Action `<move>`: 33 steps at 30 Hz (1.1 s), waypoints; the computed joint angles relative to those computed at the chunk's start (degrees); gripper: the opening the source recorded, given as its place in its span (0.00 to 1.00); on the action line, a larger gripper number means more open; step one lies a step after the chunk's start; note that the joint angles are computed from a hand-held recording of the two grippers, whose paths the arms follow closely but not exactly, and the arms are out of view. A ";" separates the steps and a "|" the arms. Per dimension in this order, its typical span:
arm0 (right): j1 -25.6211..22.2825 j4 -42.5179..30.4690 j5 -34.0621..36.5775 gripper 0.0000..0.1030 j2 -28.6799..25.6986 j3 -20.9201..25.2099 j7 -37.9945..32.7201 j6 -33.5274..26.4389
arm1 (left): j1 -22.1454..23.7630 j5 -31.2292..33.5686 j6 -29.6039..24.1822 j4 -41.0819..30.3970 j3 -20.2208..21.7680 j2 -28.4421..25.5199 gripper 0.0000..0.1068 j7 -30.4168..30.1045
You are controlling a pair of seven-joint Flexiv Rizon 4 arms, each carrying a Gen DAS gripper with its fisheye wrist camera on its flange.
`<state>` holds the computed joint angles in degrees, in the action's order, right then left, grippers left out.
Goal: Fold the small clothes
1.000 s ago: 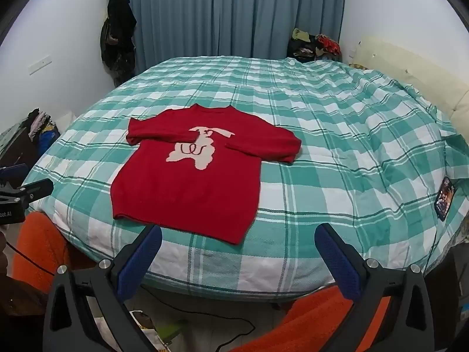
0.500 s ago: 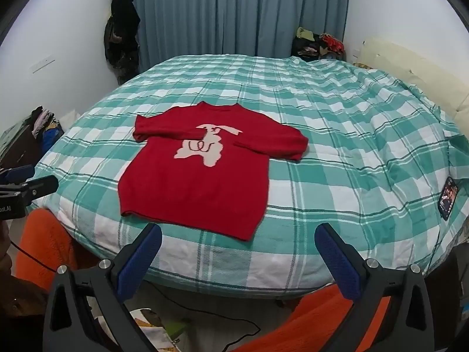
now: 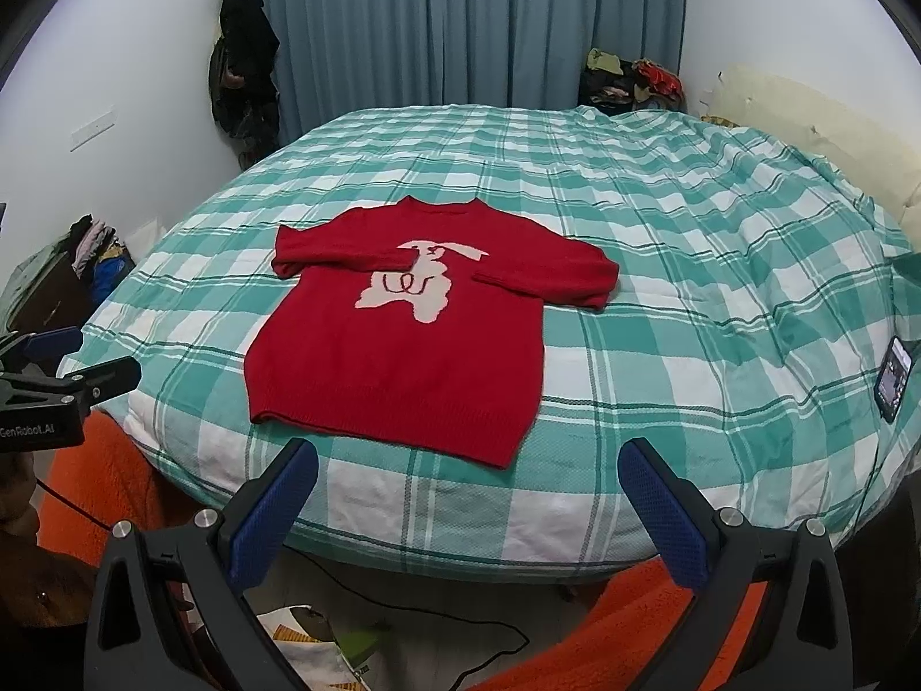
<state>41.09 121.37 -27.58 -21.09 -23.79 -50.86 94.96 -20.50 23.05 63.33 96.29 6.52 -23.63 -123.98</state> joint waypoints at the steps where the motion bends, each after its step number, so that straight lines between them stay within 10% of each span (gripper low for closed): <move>1: 0.04 0.00 -0.03 1.00 -0.01 -0.10 -0.07 0.07 | 0.05 0.03 0.18 -0.02 -0.03 0.00 0.96 0.08; 12: 5.09 1.45 2.04 1.00 0.38 -5.50 -1.12 1.84 | -0.07 -0.66 1.19 0.47 -0.02 0.23 0.96 0.79; 33: 2.49 0.04 2.77 1.00 0.03 -1.94 -1.94 0.75 | 1.21 -4.52 2.15 1.23 -0.76 -0.67 0.96 3.55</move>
